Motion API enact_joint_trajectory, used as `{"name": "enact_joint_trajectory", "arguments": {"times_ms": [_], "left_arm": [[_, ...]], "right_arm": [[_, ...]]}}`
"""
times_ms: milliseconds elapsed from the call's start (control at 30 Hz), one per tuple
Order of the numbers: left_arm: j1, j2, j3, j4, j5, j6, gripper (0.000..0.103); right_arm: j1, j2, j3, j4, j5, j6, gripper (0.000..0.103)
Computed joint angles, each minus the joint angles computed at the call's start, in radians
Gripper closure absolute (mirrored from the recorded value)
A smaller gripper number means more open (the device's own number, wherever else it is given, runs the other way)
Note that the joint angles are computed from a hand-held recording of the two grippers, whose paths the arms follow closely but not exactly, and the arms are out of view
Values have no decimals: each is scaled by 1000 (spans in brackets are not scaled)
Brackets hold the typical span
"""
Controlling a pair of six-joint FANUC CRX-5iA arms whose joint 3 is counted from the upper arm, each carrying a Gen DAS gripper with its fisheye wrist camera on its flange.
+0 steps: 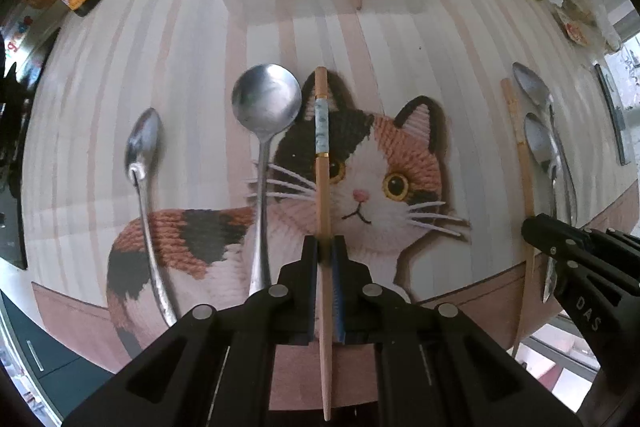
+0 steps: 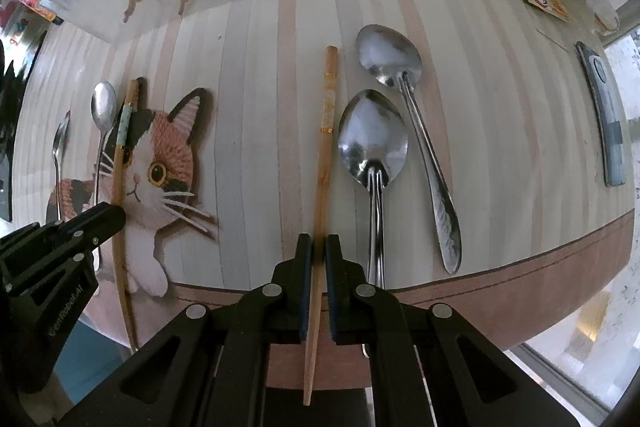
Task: Organize utensils
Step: 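Lift both held chopsticks toward the clear drainer rack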
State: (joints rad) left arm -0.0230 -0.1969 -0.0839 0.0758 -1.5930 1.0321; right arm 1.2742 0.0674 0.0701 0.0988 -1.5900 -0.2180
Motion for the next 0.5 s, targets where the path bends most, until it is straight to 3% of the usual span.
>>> {"name": "enact_joint_trajectory", "arguments": {"times_ms": [300, 500], "left_arm": [[63, -74, 80, 129, 0, -26, 99], [93, -37, 211, 235, -2, -18, 99]], "right_arm": [[70, 1, 71, 163, -60, -48, 96], [70, 13, 168, 299, -111, 6, 96]]}}
